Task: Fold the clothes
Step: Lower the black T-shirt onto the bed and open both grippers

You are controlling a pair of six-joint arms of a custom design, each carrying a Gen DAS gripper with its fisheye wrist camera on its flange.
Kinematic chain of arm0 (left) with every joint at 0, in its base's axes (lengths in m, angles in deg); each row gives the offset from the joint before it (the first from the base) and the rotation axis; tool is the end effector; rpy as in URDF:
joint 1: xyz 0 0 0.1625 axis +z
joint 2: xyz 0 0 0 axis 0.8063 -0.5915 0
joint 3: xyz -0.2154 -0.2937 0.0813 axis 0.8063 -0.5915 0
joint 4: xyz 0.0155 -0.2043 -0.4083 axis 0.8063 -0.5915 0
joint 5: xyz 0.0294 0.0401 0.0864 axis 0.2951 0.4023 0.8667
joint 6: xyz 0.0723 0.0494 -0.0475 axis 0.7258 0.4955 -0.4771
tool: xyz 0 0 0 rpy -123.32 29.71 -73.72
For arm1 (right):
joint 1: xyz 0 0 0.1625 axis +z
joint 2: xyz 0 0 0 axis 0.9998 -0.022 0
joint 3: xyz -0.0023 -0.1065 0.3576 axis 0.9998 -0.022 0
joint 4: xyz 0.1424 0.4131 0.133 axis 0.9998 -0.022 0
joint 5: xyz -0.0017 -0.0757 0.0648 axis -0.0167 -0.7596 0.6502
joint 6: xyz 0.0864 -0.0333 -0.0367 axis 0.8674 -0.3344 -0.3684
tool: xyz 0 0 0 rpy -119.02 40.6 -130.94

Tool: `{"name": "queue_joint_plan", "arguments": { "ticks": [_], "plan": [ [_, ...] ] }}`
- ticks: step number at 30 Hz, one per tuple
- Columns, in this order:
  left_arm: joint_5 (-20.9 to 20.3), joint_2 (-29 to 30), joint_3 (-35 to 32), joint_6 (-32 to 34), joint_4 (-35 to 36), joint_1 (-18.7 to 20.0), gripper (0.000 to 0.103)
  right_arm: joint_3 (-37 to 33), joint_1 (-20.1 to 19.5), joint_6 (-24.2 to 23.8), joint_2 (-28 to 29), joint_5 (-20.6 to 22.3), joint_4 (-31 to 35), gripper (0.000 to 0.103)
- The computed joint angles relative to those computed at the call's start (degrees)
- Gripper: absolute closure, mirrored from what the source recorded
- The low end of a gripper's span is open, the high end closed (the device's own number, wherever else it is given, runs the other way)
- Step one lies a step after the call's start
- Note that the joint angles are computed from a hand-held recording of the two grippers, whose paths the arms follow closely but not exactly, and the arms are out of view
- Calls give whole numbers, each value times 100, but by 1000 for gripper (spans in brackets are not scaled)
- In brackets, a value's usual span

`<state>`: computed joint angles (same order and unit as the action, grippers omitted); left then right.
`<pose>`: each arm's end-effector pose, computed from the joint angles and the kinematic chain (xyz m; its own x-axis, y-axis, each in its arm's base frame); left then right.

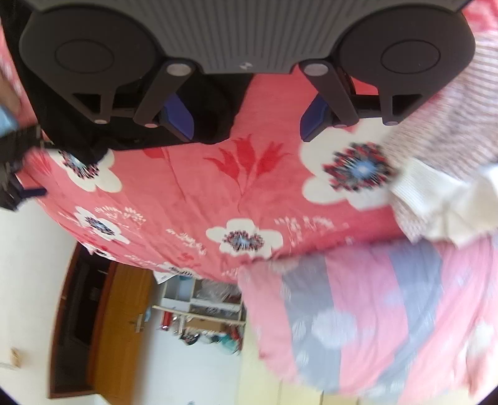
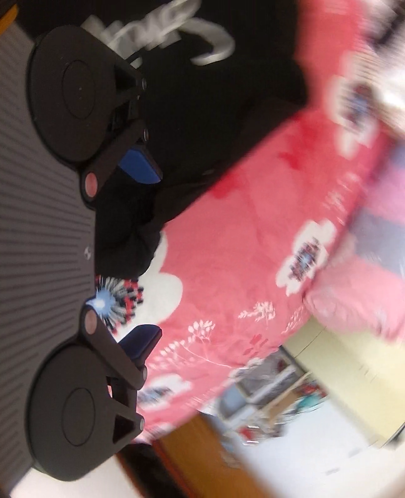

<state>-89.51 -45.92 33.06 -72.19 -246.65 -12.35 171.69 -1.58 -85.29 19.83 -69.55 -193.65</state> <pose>-0.2545 -0.5294 0.1238 -0.7116 -0.2939 -0.6382 0.4203 0.5498 -0.7219 0.0815 -0.7477 0.2445 -0.0966 -0.7236 0.6834 -0.9786 0.1944 0.0675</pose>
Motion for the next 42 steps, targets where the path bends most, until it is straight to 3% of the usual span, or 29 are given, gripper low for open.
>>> {"name": "queue_joint_plan", "arguments": {
  "ticks": [4, 6, 8, 11, 14, 15, 16, 18, 19, 20, 21, 29, 36, 39, 40, 42],
  "plan": [
    [27, -771, 646, -1819, 2400, -482, 24, 123, -40, 2180, -635, 1021, 2053, 7],
    [-151, -915, 797, -2797, 3600, -683, 24, 331, -77, 2675, -804, 1328, 2935, 12],
    [-372, -860, 947, -3361, 4182, -864, 25, 782, -65, 2707, -957, 1291, 3257, 23],
    [-657, -659, 1179, -3945, 4536, -1116, 28, 1606, -13, 1917, -1158, 1082, 3058, 32],
    [-919, -522, 1462, -4423, 4256, -1297, 35, 2321, 82, 888, -1201, 760, 2358, 38],
    [-967, -521, 1586, -4585, 4091, -1343, 36, 2445, 144, 665, -1110, 539, 1989, 44],
    [-1010, -522, 1698, -4788, 3949, -1394, 39, 2473, 202, 563, -974, 341, 1666, 57],
    [-1076, -529, 1919, -5111, 3609, -1482, 45, 2444, 261, 610, -749, 162, 1255, 68],
    [-1081, -525, 2025, -5247, 3459, -1531, 46, 2365, 282, 800, -700, 216, 1291, 88],
    [-1037, -509, 2130, -5399, 3354, -1593, 47, 2285, 302, 988, -650, 269, 1325, 97],
    [-951, -483, 2241, -5536, 3225, -1661, 47, 2205, 322, 1177, -599, 323, 1355, 100],
    [-602, -408, 2781, -6260, 2517, -2028, 53, 1384, 783, 1832, 160, 1028, 905, 101],
    [-591, -597, 3183, -7161, 2275, -2337, 55, 37, 1279, 3134, 1437, 1568, 822, 101],
    [-597, -696, 3374, -7634, 2201, -2489, 55, -415, 1346, 3759, 2015, 1471, 612, 100],
    [-613, -743, 3416, -7765, 2253, -2539, 55, -633, 1333, 4042, 2196, 1407, 836, 97],
    [-644, -827, 3481, -8003, 2370, -2633, 55, -1198, 1426, 4484, 2564, 564, 1657, 91]
  ]
}}
